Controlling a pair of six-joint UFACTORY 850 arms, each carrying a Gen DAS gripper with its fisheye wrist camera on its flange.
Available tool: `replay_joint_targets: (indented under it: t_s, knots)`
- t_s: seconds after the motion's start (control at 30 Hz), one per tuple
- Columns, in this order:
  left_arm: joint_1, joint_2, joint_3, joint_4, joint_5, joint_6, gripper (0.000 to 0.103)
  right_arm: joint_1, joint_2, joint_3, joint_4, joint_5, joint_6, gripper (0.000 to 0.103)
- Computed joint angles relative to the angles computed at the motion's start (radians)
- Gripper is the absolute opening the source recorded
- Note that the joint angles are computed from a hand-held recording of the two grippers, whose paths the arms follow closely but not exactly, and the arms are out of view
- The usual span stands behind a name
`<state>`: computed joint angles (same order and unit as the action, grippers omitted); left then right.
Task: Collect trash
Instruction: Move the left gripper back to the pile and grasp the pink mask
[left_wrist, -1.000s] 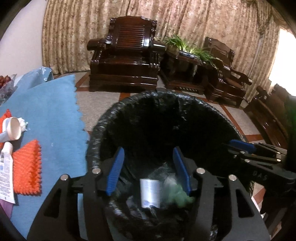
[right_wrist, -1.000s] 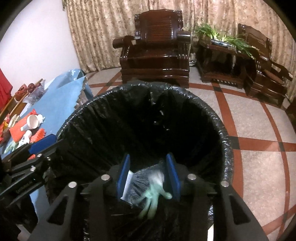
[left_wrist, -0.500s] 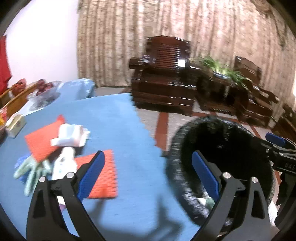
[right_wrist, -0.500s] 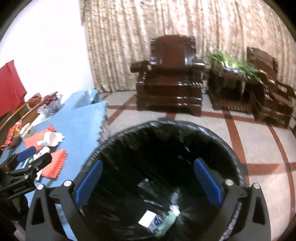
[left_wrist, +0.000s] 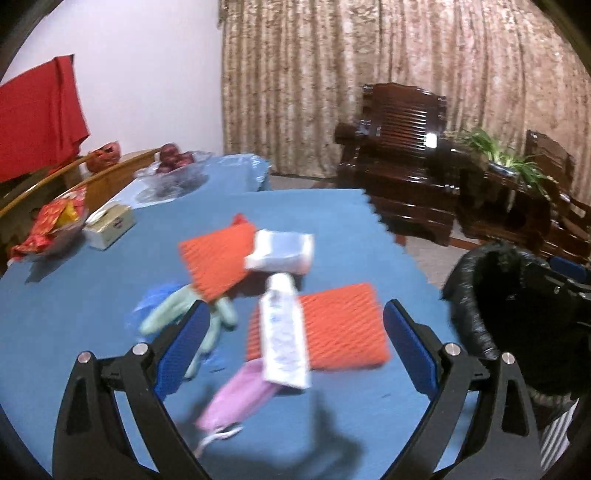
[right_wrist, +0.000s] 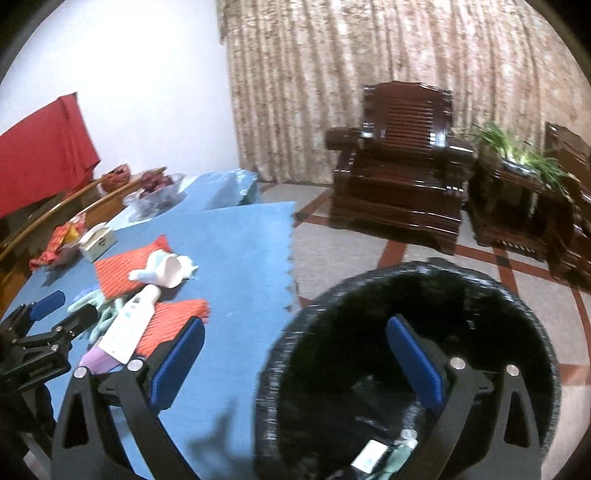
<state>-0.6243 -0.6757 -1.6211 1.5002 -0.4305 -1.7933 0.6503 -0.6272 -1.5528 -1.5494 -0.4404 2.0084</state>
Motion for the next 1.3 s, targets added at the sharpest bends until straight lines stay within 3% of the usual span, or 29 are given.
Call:
replay_joint_targets:
  t_s: [0.2,0.37,0.63,0.77,0.87,0.93,1.0,1.1,1.3]
  knots:
    - [0.027,0.026,0.084,0.008,-0.019,-0.039,0.085,0.025,-0.069,-0.090,0.023,0.043,-0.057,0.095]
    - [0.044,0.007,0.100,-0.082,0.020,0.022,0.078,0.033,-0.132,-0.178,0.106,0.088,-0.171,0.088]
    - [0.066,-0.031,0.090,-0.237,0.084,0.146,0.058,0.035,-0.196,-0.266,0.240,0.110,-0.334,0.080]
    - [0.071,-0.045,0.084,-0.308,0.105,0.218,0.055,0.035,-0.218,-0.289,0.300,0.119,-0.399,0.080]
    - [0.073,-0.047,0.083,-0.344,0.121,0.253,0.041,0.037,-0.235,-0.308,0.354,0.125,-0.458,0.080]
    - [0.076,-0.042,0.088,-0.340,0.134,0.245,0.023,0.038,-0.247,-0.323,0.400,0.128,-0.509,0.079]
    - [0.083,-0.032,0.097,-0.337,0.161,0.231,0.017,0.038,-0.261,-0.341,0.450,0.131,-0.562,0.078]
    - [0.080,-0.013,0.115,-0.258,0.147,0.140,0.011,0.041,-0.281,-0.369,0.497,0.134,-0.608,0.077]
    - [0.074,0.031,0.150,-0.100,0.097,-0.025,0.010,0.049,-0.330,-0.451,0.620,0.141,-0.741,0.077]
